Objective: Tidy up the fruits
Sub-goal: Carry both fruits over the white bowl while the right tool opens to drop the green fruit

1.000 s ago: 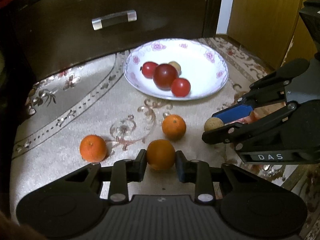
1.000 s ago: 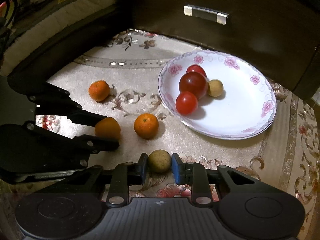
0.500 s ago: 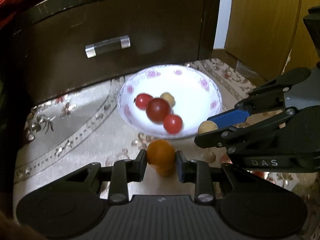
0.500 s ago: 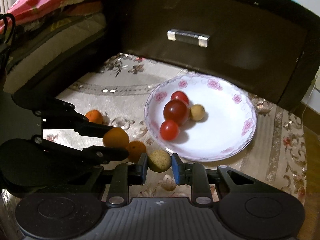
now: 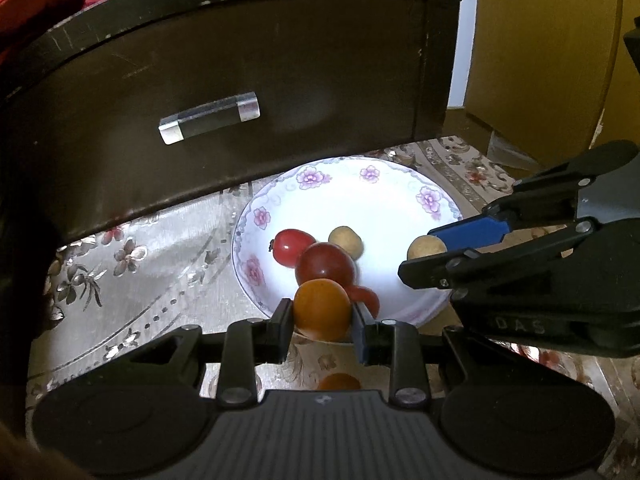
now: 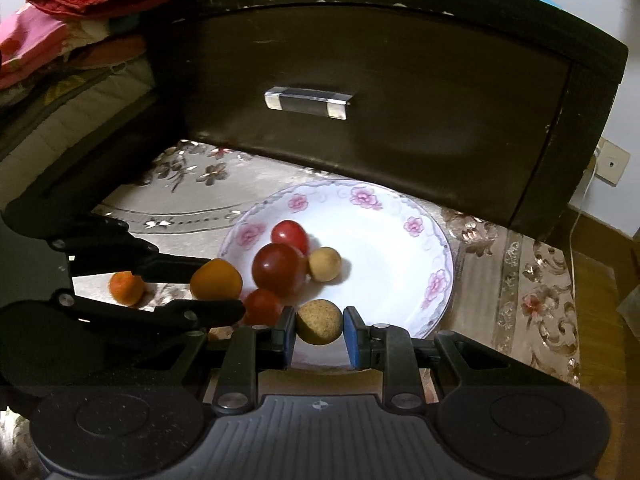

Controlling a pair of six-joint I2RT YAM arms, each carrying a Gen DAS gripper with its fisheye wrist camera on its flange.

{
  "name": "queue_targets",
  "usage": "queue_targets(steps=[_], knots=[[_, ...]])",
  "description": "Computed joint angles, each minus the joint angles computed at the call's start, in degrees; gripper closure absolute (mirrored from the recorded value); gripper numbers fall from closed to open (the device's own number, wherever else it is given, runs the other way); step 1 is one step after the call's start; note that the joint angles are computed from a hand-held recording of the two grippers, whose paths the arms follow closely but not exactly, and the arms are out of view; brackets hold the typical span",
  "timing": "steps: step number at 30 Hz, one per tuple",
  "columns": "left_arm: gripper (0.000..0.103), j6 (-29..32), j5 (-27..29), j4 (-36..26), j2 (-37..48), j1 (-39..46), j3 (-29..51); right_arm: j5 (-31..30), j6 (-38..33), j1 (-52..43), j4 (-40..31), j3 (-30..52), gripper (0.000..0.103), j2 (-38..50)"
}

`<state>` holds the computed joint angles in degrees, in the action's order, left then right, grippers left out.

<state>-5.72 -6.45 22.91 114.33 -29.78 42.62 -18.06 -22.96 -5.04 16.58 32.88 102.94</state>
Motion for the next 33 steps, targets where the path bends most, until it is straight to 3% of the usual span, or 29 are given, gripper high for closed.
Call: queue_targets(steps=[24,33], knots=[[0.063,0.5,-0.1,1.8,5.7,-1.4,5.1,2.7,1.2,-0.2,2.0,7.3,0.08,9.2],[0.061,-0.6,-0.4,1.9,5.1,-1.4,4.5,1.5,1.4,-0.7,3.2,6.3,0.075,8.4]])
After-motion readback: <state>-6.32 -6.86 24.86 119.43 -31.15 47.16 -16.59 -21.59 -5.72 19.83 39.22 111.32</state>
